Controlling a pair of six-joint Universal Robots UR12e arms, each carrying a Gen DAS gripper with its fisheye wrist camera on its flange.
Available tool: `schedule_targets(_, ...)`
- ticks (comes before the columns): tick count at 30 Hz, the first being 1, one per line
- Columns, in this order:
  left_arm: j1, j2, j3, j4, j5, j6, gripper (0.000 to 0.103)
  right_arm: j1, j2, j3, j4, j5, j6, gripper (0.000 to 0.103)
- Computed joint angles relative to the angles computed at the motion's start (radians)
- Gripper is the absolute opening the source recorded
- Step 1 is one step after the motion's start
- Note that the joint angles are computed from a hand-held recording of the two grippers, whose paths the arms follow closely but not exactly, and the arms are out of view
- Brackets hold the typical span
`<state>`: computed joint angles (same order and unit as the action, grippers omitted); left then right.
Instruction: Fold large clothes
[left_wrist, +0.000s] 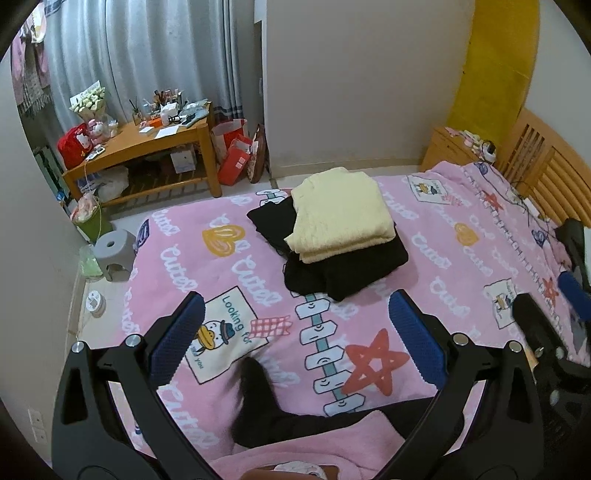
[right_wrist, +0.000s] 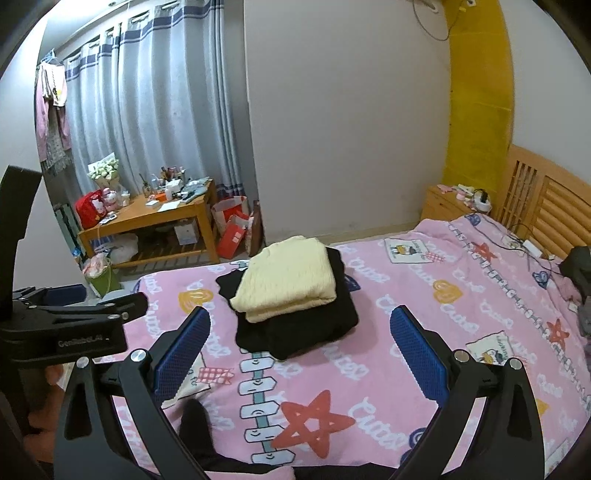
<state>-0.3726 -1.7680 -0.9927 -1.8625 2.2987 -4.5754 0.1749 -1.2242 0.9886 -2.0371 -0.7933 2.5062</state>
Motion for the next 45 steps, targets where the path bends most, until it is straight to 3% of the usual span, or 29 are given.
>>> schedule_targets(6, -0.005, 0.003, 0.001, -0.017, -0.017, 0.026, 0.098, -0.003, 0.000, -0.010, 0.010, -0.028, 0.011, 0.095)
schedule_targets(15, 0.000, 0.034, -0.047, 0.041, -0.042, 0.067, 0.098, 0.001, -0.015, 0.005, 0.007, -0.064, -0.028, 0.095)
schedule_targets(37, 0.002, 0.062, -0.095, 0.108, -0.086, 0.102, 0.098, -0.011, -0.021, -0.009, -0.004, -0.071, -0.020, 0.095)
schedule_targets(45, -0.002, 0.050, -0.078, 0.106, -0.049, 0.104, 0.098, -0.015, -0.019, -0.014, -0.008, -0.070, -0.014, 0.095)
